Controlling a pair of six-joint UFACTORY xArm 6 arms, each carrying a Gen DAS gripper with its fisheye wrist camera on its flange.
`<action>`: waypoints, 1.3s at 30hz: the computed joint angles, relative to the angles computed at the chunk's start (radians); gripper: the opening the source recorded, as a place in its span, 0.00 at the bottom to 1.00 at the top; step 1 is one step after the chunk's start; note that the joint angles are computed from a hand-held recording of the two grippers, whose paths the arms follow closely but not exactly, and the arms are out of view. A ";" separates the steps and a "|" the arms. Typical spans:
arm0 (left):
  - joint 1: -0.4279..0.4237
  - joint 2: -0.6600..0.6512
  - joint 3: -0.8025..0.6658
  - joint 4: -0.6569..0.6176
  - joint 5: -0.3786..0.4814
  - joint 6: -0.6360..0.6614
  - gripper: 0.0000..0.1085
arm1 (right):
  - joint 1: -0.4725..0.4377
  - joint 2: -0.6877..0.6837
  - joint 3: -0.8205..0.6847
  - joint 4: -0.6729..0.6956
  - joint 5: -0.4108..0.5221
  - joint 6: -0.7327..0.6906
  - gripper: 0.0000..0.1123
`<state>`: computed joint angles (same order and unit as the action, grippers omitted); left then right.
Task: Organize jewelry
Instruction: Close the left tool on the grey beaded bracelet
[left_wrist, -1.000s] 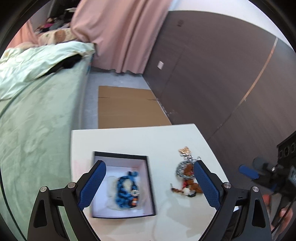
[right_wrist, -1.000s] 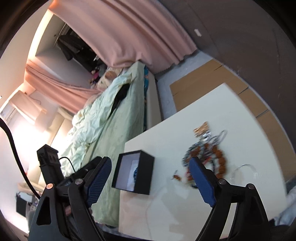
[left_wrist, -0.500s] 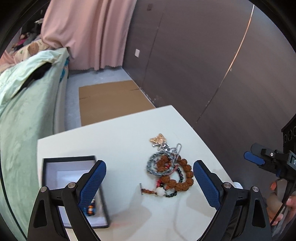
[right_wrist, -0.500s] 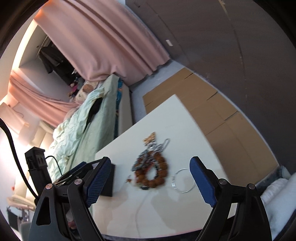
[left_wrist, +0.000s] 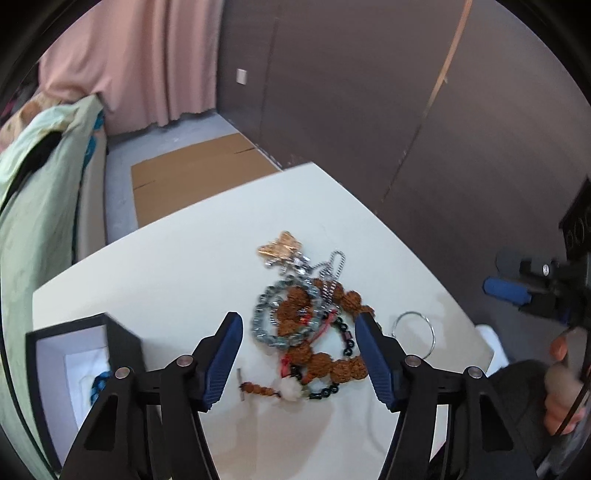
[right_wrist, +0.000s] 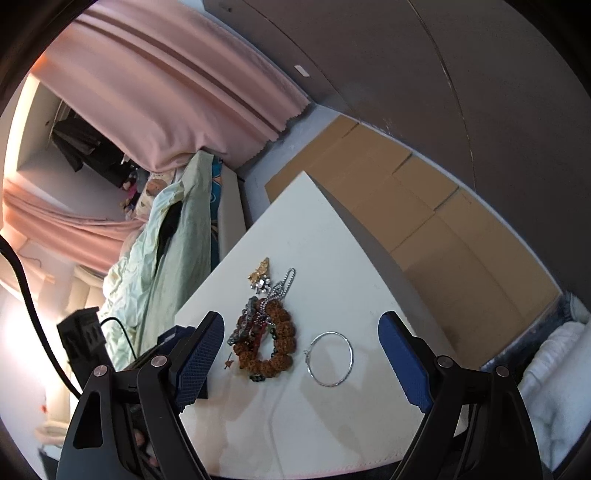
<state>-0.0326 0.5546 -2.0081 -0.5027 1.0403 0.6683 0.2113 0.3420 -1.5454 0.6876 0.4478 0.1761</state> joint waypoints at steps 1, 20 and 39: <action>-0.006 -0.001 0.006 0.008 -0.003 0.009 0.60 | -0.003 0.005 -0.005 0.006 0.005 -0.002 0.77; -0.051 -0.044 0.137 0.119 -0.217 0.042 0.10 | 0.005 0.136 -0.191 -0.290 0.219 0.173 0.71; 0.051 -0.015 -0.037 -0.073 -0.074 0.024 0.10 | 0.104 0.304 -0.510 -0.814 0.578 0.219 0.72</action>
